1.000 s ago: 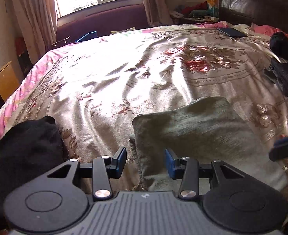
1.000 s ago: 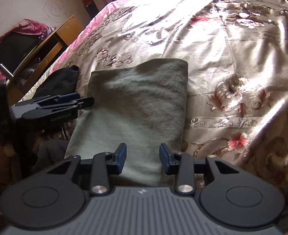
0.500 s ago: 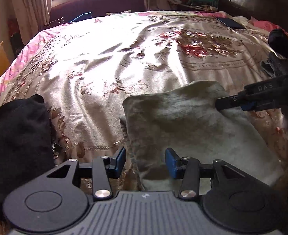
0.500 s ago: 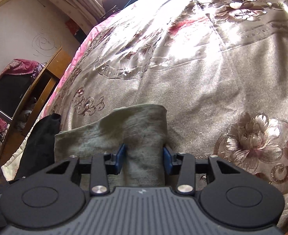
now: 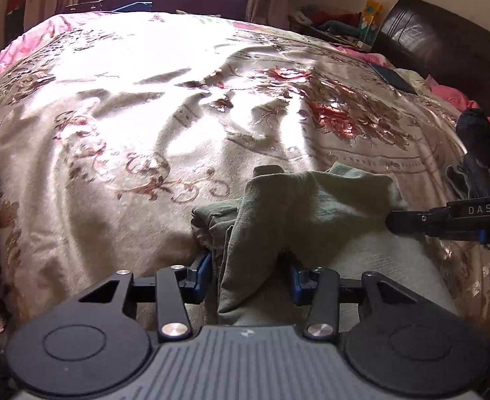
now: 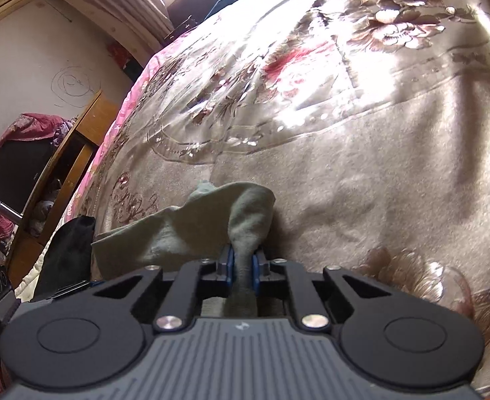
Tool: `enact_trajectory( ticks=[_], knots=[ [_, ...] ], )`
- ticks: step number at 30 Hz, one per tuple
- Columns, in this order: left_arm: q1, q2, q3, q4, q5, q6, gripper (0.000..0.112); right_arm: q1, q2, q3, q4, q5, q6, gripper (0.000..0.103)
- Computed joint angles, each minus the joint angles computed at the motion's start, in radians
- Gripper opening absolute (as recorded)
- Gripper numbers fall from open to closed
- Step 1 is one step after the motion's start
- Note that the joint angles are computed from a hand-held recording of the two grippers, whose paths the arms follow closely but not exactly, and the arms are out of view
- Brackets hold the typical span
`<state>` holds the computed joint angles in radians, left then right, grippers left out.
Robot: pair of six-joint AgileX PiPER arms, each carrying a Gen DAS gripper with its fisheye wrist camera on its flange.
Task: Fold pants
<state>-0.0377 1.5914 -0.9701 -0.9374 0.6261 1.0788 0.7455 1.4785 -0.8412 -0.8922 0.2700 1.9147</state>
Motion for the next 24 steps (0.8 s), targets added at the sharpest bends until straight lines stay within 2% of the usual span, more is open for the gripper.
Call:
enact_trajectory(
  ticks=[2,3,5,8,9,10,12,14,15,17,19,22,24],
  knots=[
    [-0.042,0.057,-0.056,-0.034,-0.016,0.011,0.058,-0.056,0.001,-0.015,0.018,0.027,-0.037,0.011],
    [-0.059,0.082,-0.091,-0.015,-0.021,-0.021,0.058,-0.086,0.006,-0.028,0.067,0.029,-0.09,0.015],
    [-0.07,0.068,-0.11,0.021,-0.033,-0.044,0.058,-0.103,0.001,-0.056,0.093,0.077,-0.118,0.019],
    [-0.079,-0.051,-0.03,0.05,-0.152,0.071,0.058,0.078,-0.072,-0.108,-0.068,0.35,-0.052,0.019],
    [-0.07,-0.086,-0.005,0.053,-0.159,0.116,0.058,0.151,-0.087,-0.122,-0.091,0.413,-0.045,0.019],
    [-0.052,-0.107,0.005,0.052,-0.135,0.151,0.058,0.225,-0.095,-0.138,-0.1,0.45,-0.04,0.02],
    [-0.02,-0.097,-0.022,0.076,-0.042,0.125,0.059,0.344,-0.07,-0.181,-0.094,0.477,-0.035,0.024],
    [-0.016,-0.061,-0.067,0.099,0.016,0.071,0.06,0.44,0.01,-0.277,-0.06,0.508,-0.138,0.032],
    [-0.023,-0.043,-0.087,0.108,0.023,0.054,0.061,0.489,0.054,-0.329,-0.062,0.548,-0.179,0.04],
    [-0.034,-0.005,-0.123,0.114,0.019,0.033,0.062,0.563,0.122,-0.396,-0.093,0.585,-0.246,0.045],
    [-0.035,0.043,-0.175,0.137,0.053,-0.018,0.063,0.606,0.196,-0.473,-0.095,0.612,-0.354,0.055],
    [-0.041,0.096,-0.228,0.138,0.075,-0.05,0.063,0.619,0.295,-0.577,-0.078,0.656,-0.518,0.058],
    [-0.052,0.109,-0.238,0.133,0.047,-0.054,0.063,0.615,0.346,-0.626,-0.074,0.684,-0.586,0.058]
  ],
)
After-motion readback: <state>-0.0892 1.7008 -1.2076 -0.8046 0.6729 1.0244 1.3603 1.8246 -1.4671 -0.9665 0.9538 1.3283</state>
